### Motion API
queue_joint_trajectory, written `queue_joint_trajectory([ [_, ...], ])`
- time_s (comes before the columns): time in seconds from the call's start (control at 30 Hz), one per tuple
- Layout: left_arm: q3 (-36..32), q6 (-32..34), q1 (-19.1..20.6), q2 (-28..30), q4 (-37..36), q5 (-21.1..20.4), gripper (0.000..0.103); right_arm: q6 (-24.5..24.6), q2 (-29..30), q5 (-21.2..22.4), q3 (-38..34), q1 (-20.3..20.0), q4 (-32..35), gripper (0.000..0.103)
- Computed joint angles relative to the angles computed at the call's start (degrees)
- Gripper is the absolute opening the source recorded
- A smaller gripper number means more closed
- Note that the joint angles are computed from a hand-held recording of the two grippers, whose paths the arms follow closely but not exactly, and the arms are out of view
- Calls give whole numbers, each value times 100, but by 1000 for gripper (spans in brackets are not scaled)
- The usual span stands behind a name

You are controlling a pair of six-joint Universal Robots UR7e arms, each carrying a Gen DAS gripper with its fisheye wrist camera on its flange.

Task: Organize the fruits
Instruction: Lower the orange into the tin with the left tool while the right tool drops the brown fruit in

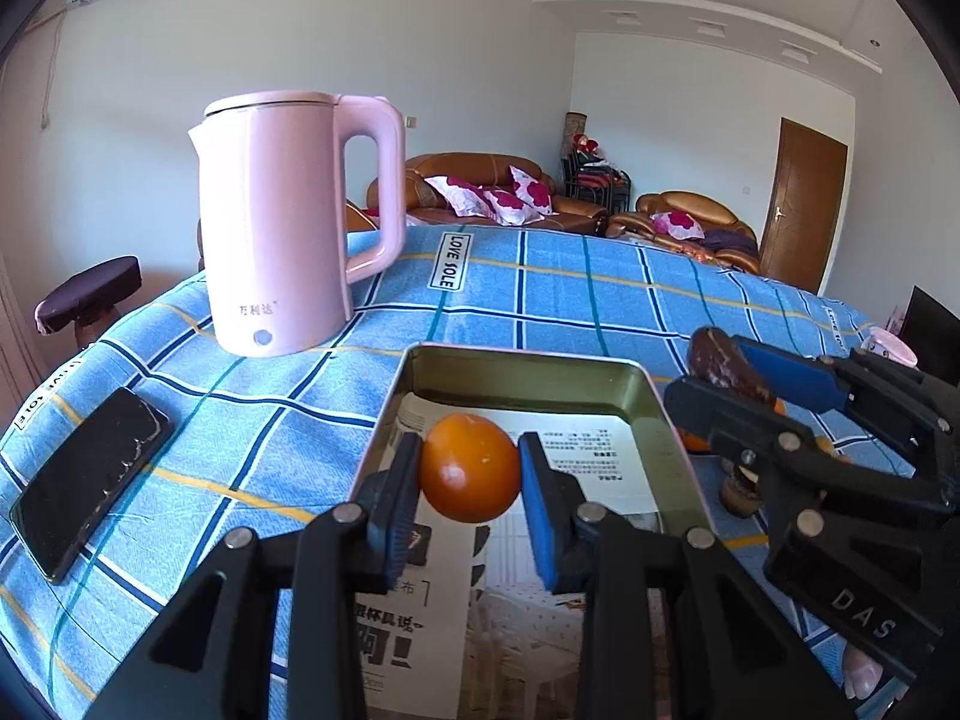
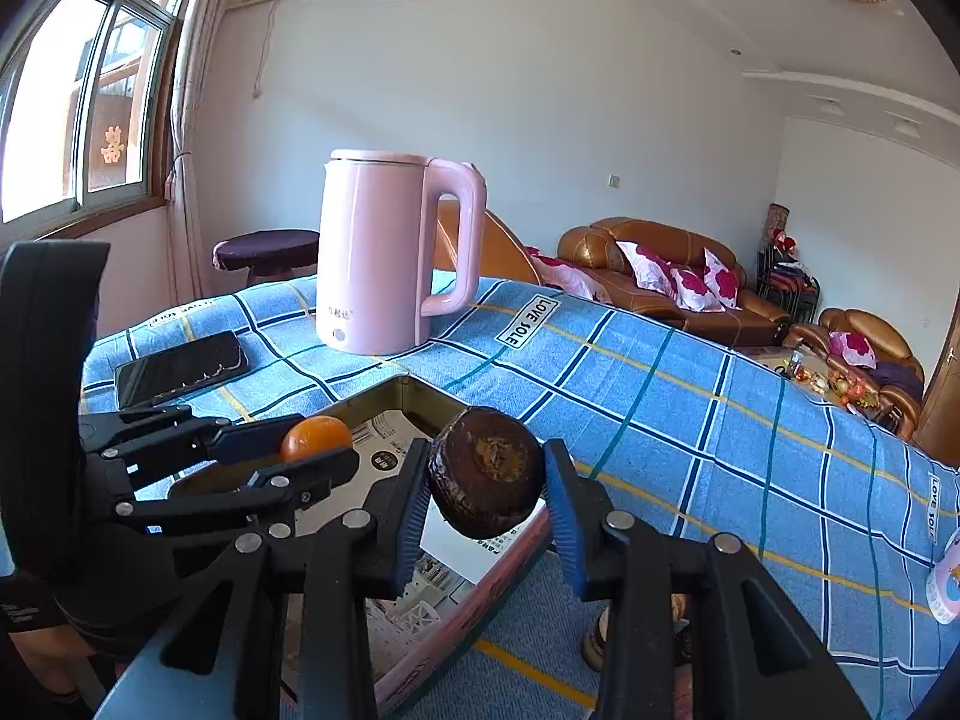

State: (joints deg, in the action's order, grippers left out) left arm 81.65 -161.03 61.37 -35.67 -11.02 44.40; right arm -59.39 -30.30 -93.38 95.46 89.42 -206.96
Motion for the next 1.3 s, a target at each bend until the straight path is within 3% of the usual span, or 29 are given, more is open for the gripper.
queue_joint_trajectory([
  [0.77,-727,-276,86,352,1002,-198,34,14,436,-546,-595,49,443,39],
  [1.2,-786,-331,75,390,1037,-339,34,-50,478,-667,-621,81,425,40],
  [1.3,-707,-325,66,348,939,-353,35,-15,502,-704,-637,85,332,44],
])
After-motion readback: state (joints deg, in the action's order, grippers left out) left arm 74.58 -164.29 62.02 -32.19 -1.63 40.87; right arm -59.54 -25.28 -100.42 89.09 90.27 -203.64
